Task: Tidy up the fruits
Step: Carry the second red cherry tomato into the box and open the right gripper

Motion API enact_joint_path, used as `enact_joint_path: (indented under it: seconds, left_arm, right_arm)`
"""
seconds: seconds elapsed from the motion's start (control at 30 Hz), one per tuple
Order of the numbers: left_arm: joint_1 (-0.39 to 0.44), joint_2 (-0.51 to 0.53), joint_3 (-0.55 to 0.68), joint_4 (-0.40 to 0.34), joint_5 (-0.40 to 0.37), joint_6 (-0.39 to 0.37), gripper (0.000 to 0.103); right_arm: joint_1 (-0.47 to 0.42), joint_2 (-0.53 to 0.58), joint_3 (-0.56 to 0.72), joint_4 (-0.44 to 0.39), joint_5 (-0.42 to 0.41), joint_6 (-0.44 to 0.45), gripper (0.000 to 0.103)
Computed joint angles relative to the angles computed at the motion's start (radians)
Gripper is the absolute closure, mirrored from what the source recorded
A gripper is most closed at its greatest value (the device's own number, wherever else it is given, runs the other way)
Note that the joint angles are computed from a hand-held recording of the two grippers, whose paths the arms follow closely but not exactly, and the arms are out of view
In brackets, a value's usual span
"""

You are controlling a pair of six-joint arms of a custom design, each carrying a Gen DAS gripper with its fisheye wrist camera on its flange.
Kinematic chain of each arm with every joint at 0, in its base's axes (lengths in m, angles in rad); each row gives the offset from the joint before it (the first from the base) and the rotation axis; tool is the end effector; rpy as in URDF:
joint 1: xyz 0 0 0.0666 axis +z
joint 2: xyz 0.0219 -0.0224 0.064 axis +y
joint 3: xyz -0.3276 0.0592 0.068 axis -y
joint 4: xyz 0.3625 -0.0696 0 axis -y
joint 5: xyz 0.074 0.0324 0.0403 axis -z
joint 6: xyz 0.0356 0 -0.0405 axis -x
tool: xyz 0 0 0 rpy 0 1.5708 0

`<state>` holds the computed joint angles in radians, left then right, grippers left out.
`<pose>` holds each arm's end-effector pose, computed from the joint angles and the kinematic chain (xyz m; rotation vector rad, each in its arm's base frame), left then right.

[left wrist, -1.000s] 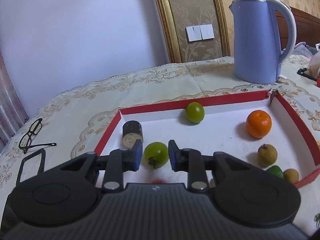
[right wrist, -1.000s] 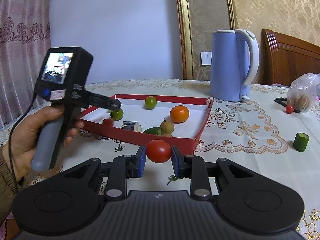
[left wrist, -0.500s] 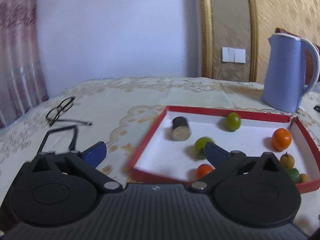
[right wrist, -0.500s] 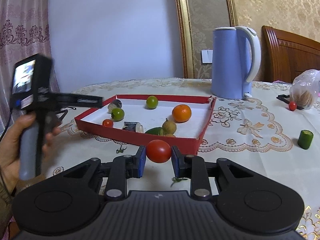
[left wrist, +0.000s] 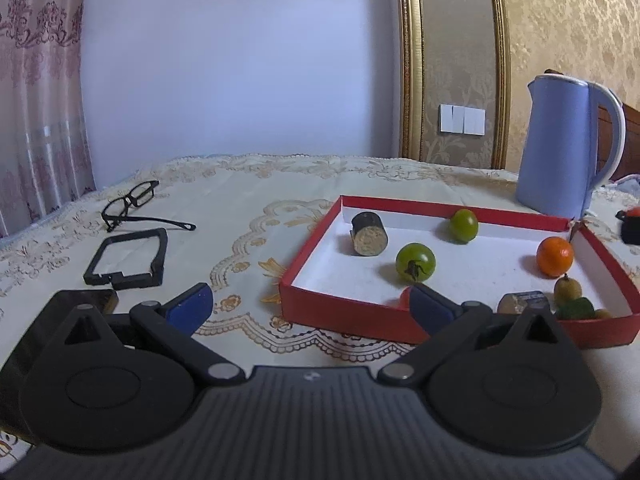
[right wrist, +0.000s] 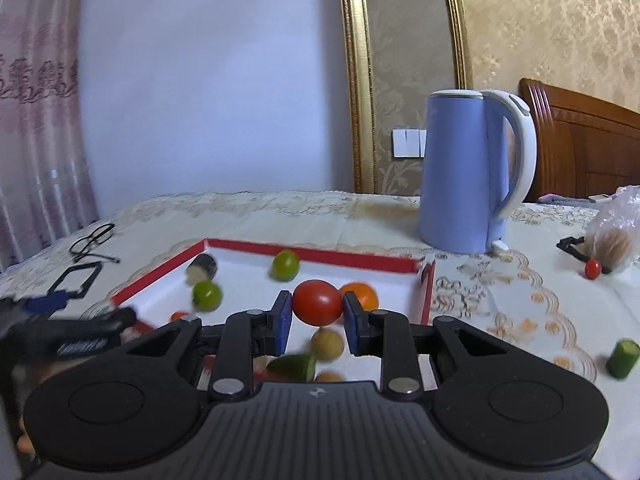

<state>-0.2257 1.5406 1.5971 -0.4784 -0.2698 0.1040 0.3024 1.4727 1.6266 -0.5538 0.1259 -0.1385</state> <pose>0.5290 -0.1121 0.4360 -0.0529 1.9762 0.0545 0.4943 0.1491 0.4761 -0.0792 1.9694 0.1644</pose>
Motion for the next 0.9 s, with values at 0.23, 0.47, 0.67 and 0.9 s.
enact_joint_path:
  seconds: [0.23, 0.47, 0.67, 0.9]
  left_arm:
    - [0.026, 0.024, 0.042, -0.076, 0.038, 0.079, 0.000]
    - [0.029, 0.024, 0.043, -0.083, 0.032, 0.098, 0.000]
    - [0.033, 0.026, 0.049, -0.093, 0.043, 0.105, 0.000]
    - [0.029, 0.027, 0.051, -0.096, 0.033, 0.100, 0.000]
  right_arm:
    - [-0.011, 0.147, 0.175, -0.079, 0.005, -0.008, 0.076]
    - [-0.014, 0.264, 0.328, -0.159, 0.016, -0.007, 0.076]
    - [-0.020, 0.353, 0.447, -0.226, 0.028, -0.025, 0.076]
    - [-0.023, 0.406, 0.517, -0.273, 0.041, -0.041, 0.076]
